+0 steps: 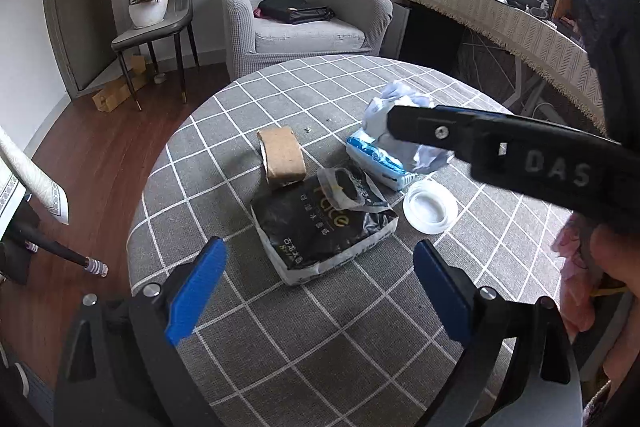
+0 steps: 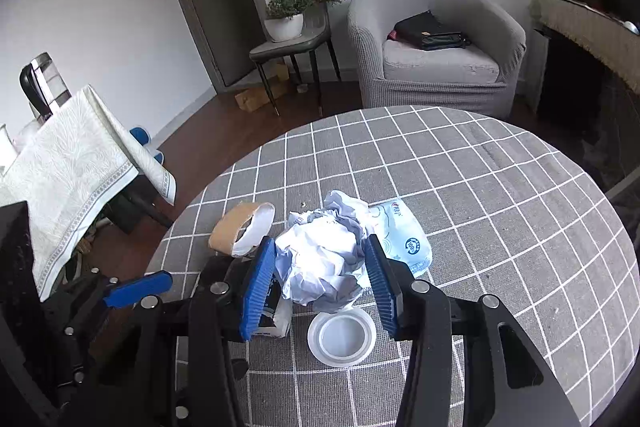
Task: Collect trash
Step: 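Grasp the black snack bag with the left tool while the right tool grasps the crumpled paper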
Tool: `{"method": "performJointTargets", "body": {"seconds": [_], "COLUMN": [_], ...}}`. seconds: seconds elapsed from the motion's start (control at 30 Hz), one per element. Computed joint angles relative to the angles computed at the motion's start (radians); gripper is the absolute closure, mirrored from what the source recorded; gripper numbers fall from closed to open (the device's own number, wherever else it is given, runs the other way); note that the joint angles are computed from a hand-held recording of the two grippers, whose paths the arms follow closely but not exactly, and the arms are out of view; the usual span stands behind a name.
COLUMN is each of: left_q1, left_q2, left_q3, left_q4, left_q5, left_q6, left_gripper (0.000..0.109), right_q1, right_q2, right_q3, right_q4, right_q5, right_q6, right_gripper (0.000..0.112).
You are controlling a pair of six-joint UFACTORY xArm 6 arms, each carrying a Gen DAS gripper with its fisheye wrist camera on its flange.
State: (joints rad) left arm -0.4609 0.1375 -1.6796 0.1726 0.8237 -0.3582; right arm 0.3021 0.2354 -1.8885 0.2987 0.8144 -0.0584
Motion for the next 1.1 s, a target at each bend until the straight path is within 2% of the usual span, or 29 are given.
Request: {"method": "performJointTargets", "body": {"seconds": [0.13,0.27,0.47,0.63,0.83,1.03,1.1], "left_q1": [-0.008,-0.006,-0.024,-0.02,-0.023,-0.018,-0.02], "left_q2": [0.039,0.068,0.108,0.145,0.193,0.186,0.175], "left_q3": [-0.052,-0.089,-0.143,-0.195,-0.275,-0.262,-0.245], "left_q4": [0.058,0.025,0.082,0.077,0.096,0.077,0.088], "left_q5": [0.033,0.056,0.093,0.122,0.193,0.175,0.169], "left_q6": [-0.063,-0.074,-0.11,-0.155,-0.155,-0.143,-0.134], "left_gripper": [0.012,0.012,0.012,0.012,0.012,0.014,0.018], "right_q1": [-0.025,-0.045,-0.063,-0.072,-0.082,-0.087,-0.09], "right_q2": [-0.045,-0.078,-0.106,-0.123,-0.138,-0.149,-0.153], "right_q3": [0.043,0.082,0.117,0.139,0.158,0.172,0.176], "right_q4": [0.053,0.076,0.097,0.109,0.12,0.12,0.122], "right_q5": [-0.036,-0.046,-0.056,-0.062,-0.057,-0.054,-0.052], "right_q6": [-0.027,-0.042,-0.059,-0.068,-0.079,-0.084,-0.085], "right_gripper": [0.066,0.066,0.066,0.065,0.066,0.065,0.065]}}
